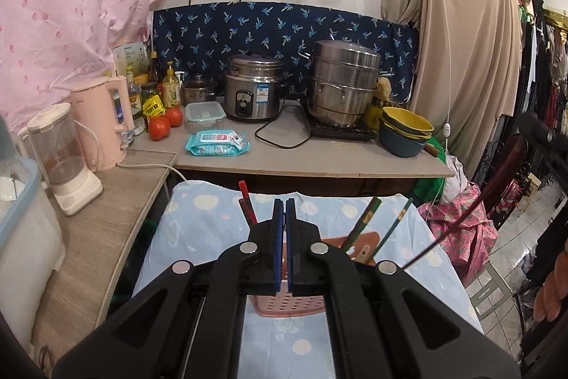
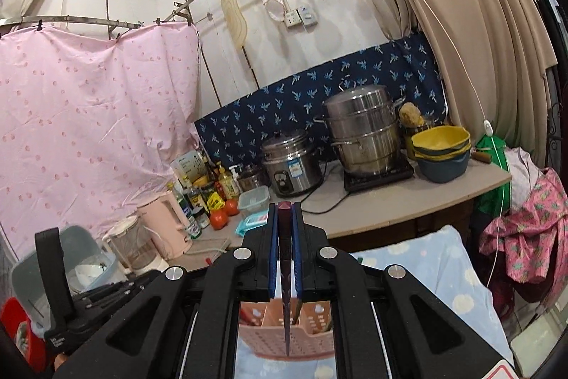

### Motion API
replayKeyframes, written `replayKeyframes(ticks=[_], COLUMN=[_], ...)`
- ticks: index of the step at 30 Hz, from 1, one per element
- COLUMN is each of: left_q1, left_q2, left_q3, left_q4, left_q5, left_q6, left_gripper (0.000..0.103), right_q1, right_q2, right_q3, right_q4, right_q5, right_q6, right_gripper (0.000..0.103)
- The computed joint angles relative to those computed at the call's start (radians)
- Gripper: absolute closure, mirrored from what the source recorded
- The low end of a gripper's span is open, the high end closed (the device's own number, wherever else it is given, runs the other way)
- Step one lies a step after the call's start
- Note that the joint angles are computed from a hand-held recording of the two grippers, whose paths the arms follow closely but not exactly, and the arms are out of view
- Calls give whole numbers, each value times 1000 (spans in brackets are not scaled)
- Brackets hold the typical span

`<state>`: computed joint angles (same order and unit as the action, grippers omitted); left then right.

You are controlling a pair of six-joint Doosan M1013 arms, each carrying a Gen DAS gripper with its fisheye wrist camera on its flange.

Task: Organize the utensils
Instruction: 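Lower the chopstick and spoon into the pink basket with both tools, then open both tools and pull them back from the basket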

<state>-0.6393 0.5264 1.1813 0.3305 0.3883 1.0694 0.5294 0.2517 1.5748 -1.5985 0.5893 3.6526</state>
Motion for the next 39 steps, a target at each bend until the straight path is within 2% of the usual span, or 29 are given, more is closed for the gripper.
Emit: replayKeyframes(ticks=[6,15,26,33,34,36,37,39], left_q1=[6,13,12,7,7,7,7,9], left_q2=[50,94,113,115,112,109,108,103], left_q3=[-57,-93,-112,-115,-112,-110,-109,-104], left_q4=[-63,-128,-162,-133,-123,-119,-111,-100], left_q5=[56,100,111,108,100,95,95,92], left_q6=[69,129,154,125,112,107,94,72], left_gripper=[102,102,102,101,101,100,97,90], right_q1=[-32,-59,-66,-67,-67,-64,-62,-62], right_q2=[56,133,180,187,185,178,174,166], right_q3=[-77,-138,-151,-156,-153,-143,-137,-129], right_q4=[27,192,402,452,439,401,382,377], right_q5=[-21,-102,-134,-117,-116,-105,-102,-100], right_q6=[-36,-167,-353,-395,-377,-333,-312,-306], right_gripper=[96,96,96,95,93,74,70,68])
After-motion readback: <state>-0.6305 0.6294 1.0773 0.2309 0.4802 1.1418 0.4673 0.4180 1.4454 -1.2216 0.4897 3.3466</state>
